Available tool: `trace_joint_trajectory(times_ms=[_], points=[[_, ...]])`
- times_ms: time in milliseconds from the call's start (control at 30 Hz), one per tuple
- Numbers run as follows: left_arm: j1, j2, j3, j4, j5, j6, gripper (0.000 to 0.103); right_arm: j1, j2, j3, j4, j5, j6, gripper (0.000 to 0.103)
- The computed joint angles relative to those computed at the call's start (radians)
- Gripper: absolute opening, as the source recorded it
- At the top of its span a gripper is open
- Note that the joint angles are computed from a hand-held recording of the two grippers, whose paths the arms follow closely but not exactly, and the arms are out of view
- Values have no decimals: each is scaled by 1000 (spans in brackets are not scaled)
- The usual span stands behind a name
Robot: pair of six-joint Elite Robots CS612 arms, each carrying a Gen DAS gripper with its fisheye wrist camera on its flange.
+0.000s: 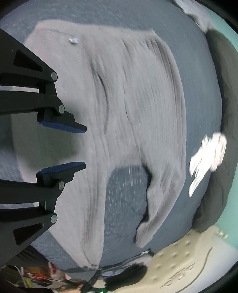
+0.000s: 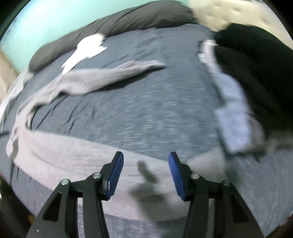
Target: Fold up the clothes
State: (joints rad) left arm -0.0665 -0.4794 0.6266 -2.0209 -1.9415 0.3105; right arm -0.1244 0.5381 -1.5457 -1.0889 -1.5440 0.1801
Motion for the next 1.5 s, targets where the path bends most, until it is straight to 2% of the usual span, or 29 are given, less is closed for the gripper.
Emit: trace_joint_trajectory(times_ms=[233,467,667,700,867,967,1000,1033,1067,1167,1333,1500], points=[[-51,24,-30,54,-1,103,44,29,-40,117,-10,16,-149,52],[-88,29,-25,70,-18,205,44,32,-46,133,18,48,-253,52],[-106,39,-34,78,-8,237,44,40,-44,147,37,27,-317,52],[-108,41,-39,83,-7,238,44,40,-43,148,36,32,-325,50],[-114,55,-56,99,-4,240,44,38,-37,139,37,47,-364,17],[-116,60,-59,106,-2,242,43,33,-29,123,28,65,-357,5],[-117,60,-56,106,0,246,43,31,-28,118,30,70,-358,4],[-118,60,-53,106,5,251,37,31,-29,118,30,72,-360,4],[-119,59,-51,108,7,257,25,31,-28,113,24,71,-362,4],[-121,49,-29,90,16,272,8,29,-25,102,-5,78,-344,3],[-117,36,-5,48,6,262,3,24,-22,87,-62,87,-307,3],[-108,54,-49,17,-28,190,3,21,-25,87,-110,78,-275,3]])
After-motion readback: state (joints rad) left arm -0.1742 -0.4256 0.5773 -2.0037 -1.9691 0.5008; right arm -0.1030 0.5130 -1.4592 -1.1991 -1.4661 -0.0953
